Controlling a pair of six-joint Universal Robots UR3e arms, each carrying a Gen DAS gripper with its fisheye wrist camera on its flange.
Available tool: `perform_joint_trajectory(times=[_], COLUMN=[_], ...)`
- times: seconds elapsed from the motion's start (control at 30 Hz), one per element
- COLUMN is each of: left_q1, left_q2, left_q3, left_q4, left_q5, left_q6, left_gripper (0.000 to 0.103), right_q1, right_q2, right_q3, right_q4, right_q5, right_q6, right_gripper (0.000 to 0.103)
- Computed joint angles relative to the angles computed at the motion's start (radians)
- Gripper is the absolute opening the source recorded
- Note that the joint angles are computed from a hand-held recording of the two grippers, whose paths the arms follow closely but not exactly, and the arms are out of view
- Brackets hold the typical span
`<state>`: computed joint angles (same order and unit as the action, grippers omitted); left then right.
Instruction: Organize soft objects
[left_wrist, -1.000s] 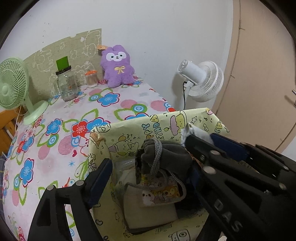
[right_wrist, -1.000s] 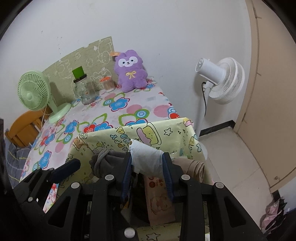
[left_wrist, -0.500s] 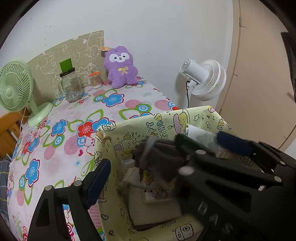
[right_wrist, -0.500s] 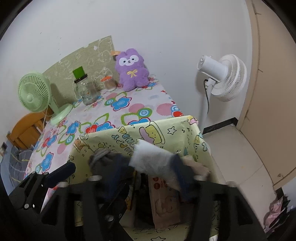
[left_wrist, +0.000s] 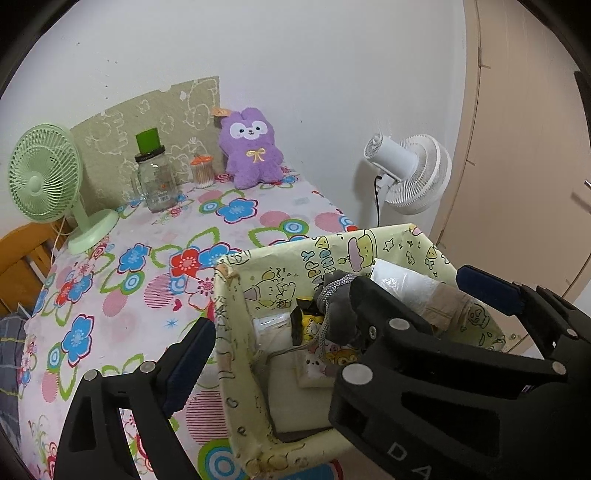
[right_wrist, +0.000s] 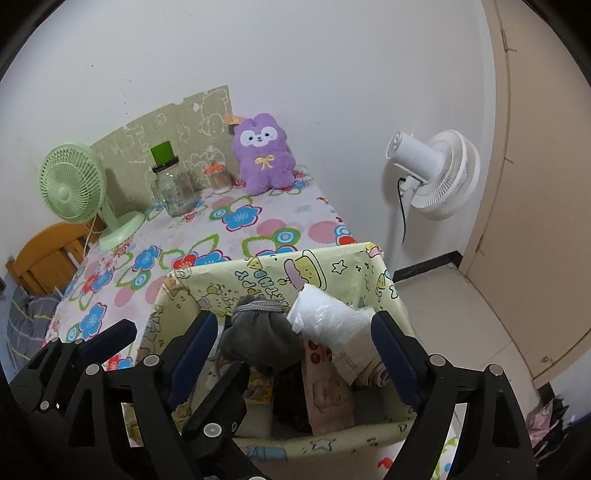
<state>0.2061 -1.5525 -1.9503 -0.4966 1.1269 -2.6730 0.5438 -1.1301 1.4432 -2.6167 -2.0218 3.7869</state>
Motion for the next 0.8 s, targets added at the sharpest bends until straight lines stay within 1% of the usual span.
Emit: perform_joint_trajectory(times=[0.33, 0.47, 0.6, 0.8], left_q1=[0.112, 0.172, 0.227, 0.338], left_q2=[0.156, 0.224, 0.291, 0.401], left_q3=[-0.098, -0.123, -0.152, -0.185], left_q4=[-0.03, -0.073, -0.097, -0.174], left_q5=[-0.08, -0.129, -0.167, -0.248], left_q6=[0.038, 0.069, 0.095, 0.144], left_gripper=[0.098, 0.099, 0.099, 0.101], right_q1=[0.086, 0.123, 0.159, 0.214], right_q2=[0.001, 0.01, 0.021, 0.051], right_q3=[-0.061, -0.097, -0.131, -0.21], right_q4=[0.037, 0.052, 0.062, 0.085], right_q5=[-0.084, -0.123, -0.163, -0.217], right_q6=[0.016, 0.02, 0.031, 0.024], right_gripper=[0.088, 0.09, 0.095, 0.096])
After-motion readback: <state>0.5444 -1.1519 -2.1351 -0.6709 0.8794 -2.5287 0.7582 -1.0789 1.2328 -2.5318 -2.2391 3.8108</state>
